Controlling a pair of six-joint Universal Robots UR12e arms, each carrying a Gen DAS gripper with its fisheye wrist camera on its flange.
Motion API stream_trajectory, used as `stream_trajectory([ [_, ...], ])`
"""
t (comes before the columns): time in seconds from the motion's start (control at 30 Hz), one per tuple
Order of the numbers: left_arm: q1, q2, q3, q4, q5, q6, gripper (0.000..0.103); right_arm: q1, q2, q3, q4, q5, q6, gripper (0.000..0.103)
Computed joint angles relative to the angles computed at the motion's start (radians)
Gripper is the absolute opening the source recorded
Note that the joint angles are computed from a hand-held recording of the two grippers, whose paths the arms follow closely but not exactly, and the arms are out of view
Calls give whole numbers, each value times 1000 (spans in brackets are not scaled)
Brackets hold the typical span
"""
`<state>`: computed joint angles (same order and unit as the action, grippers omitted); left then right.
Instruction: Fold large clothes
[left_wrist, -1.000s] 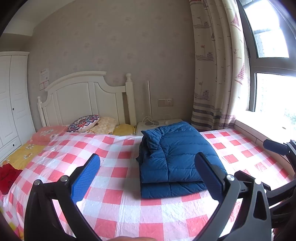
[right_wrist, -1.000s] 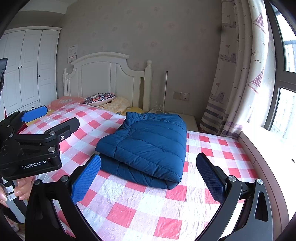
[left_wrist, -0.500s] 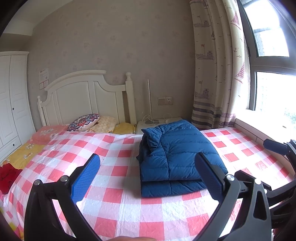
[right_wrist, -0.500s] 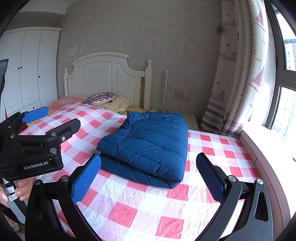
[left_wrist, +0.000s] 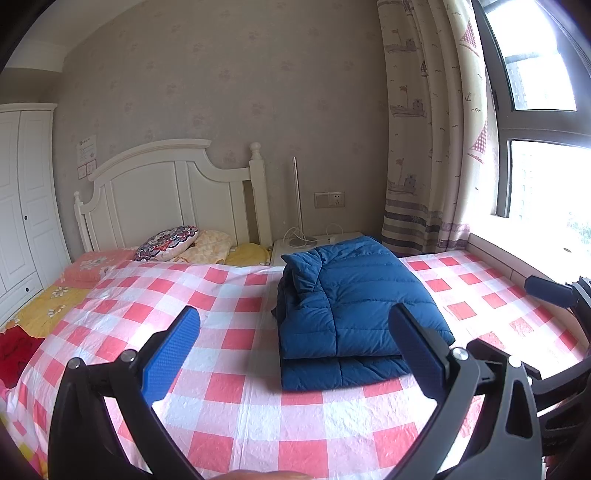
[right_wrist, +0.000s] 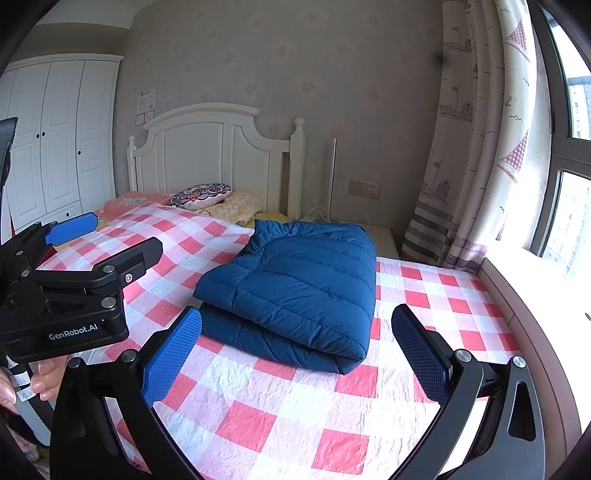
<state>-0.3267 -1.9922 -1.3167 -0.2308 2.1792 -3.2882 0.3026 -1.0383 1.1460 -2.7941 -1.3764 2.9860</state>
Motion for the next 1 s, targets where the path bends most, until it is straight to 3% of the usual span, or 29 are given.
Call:
stream_trajectory([
  [0.73,2,3,-10,25,-21,30,101,2,0,4,-1,4,-2,99],
  [0.87,13,7,-21,51,-105,45,101,1,2,2,8,1,0,99],
  [0.93,13,-1,-13,47,-94,38,101,1,5,1,15,-1,2,99],
  [1.0,30,1,-8,0,-131,8,101,0,9,-2,24,-5,0,99],
])
